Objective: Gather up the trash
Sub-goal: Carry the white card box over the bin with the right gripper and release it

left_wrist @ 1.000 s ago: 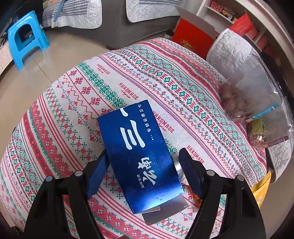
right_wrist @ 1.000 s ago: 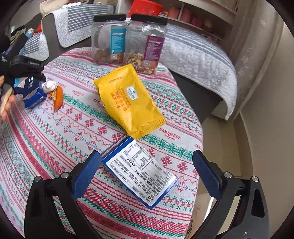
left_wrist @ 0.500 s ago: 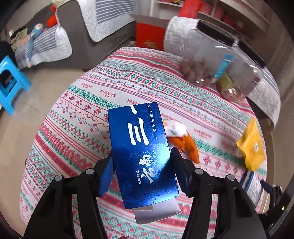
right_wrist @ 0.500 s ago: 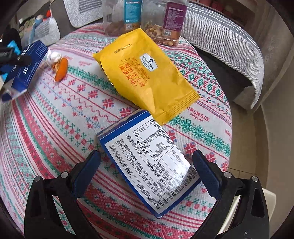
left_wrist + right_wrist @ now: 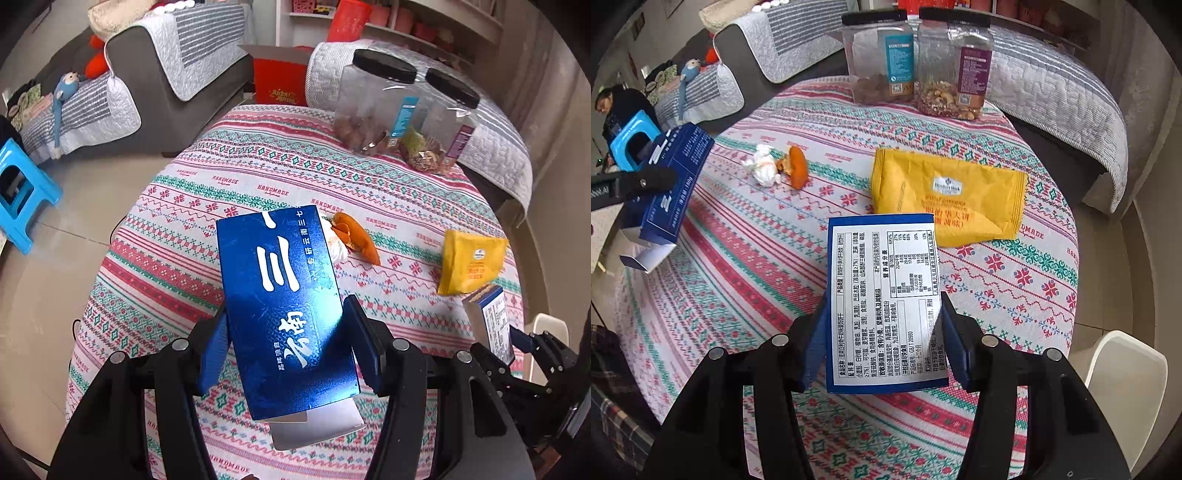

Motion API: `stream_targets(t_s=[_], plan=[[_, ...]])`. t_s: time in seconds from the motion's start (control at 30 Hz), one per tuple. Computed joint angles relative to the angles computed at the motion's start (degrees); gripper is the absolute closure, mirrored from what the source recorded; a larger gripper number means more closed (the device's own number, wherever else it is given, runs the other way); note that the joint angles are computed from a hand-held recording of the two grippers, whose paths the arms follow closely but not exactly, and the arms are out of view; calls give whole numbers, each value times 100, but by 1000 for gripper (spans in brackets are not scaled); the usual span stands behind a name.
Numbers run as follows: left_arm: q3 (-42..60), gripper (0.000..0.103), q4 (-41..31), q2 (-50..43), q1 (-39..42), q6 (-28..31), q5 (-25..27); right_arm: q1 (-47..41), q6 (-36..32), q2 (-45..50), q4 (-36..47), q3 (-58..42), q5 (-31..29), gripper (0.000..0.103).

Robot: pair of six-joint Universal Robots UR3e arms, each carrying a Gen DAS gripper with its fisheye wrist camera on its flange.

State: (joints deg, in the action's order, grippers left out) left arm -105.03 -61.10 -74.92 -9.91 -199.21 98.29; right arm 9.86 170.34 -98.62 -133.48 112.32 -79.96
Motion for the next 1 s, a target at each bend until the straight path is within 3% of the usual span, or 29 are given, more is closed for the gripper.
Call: stream_targets(t_s=[0.3, 0.53, 0.83, 1.0], plan=[[72, 45, -249, 647, -327, -94, -7, 60, 459, -1411, 155, 196, 156, 51], [416, 45, -3, 461, -1196, -357, 656, -111, 590, -2252, 147, 394, -42, 51], [765, 45, 568, -92, -2192, -483, 1370, -1720, 251, -3612, 990, 680, 742, 51], [1036, 45, 838, -507, -2597, -508, 1626, -2831, -286, -4354, 1791, 695, 1357, 50]])
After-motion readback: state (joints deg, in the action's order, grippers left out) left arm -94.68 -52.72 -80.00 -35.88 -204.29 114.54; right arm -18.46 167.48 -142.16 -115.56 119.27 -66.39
